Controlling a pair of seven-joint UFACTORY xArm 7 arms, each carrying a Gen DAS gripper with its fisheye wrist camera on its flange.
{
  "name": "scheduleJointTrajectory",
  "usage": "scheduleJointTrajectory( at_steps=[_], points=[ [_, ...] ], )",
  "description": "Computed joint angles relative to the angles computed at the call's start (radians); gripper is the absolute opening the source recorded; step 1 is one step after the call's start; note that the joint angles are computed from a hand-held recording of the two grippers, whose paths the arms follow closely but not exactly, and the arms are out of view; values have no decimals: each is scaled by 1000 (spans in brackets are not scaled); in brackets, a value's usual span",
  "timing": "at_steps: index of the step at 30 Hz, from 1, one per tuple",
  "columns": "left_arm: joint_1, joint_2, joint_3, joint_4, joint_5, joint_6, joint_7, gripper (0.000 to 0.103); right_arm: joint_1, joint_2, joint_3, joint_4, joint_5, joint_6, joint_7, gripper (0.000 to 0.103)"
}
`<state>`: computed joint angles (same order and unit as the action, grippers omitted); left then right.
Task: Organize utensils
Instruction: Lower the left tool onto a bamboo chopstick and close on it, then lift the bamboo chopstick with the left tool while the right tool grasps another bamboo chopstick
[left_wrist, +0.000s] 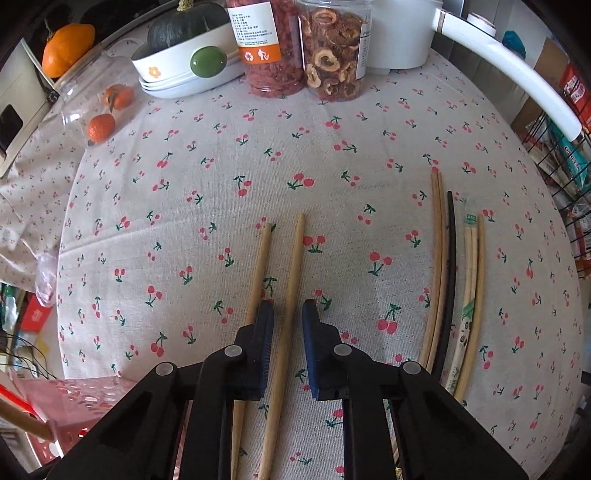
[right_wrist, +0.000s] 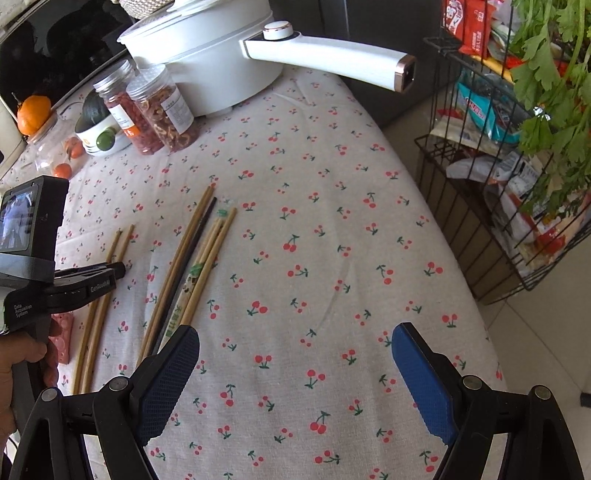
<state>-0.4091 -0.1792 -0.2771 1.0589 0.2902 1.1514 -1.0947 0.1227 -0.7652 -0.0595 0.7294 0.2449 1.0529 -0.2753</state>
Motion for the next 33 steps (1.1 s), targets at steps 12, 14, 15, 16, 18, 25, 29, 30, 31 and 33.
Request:
scheduleJointTrajectory(
  at_steps=[12, 14, 15, 16, 18, 25, 29, 30, 31, 33],
  points=[
    [-17, -55, -15, -22, -14, -25, 21, 6, -8, 9, 1, 3, -2, 0, 4, 89],
    [-21, -89, -25, -32, -17, -33, 24, 6, -8, 12, 1, 5, 1, 2, 10, 89],
    [-23, -110, -31, -40, -20, -39, 25, 6, -7, 13, 0, 6, 3, 4, 12, 89],
    [-25, -132, -37, -47, -23, -44, 27, 6, -7, 13, 2, 7, 4, 5, 14, 89],
    [-29, -175, -54, -57, -26, -46, 32, 6, -5, 10, 5, 6, 4, 6, 16, 89],
    [-41, -348, -118, -89, -46, -21, 56, 6, 7, 5, 23, -5, -1, 3, 26, 89],
    [-39, -461, -151, -105, -72, 8, 74, 6, 16, 23, 33, -7, 12, 6, 56, 89],
    [-36, -487, -160, -109, -78, 14, 77, 6, 19, 28, 37, -6, 17, 6, 68, 89],
    [-34, -511, -167, -115, -86, 16, 79, 6, 23, 32, 42, -6, 22, 7, 82, 89],
    [-30, -566, -183, -126, -102, 32, 82, 6, 36, 43, 52, -3, 39, 7, 107, 89]
  ],
)
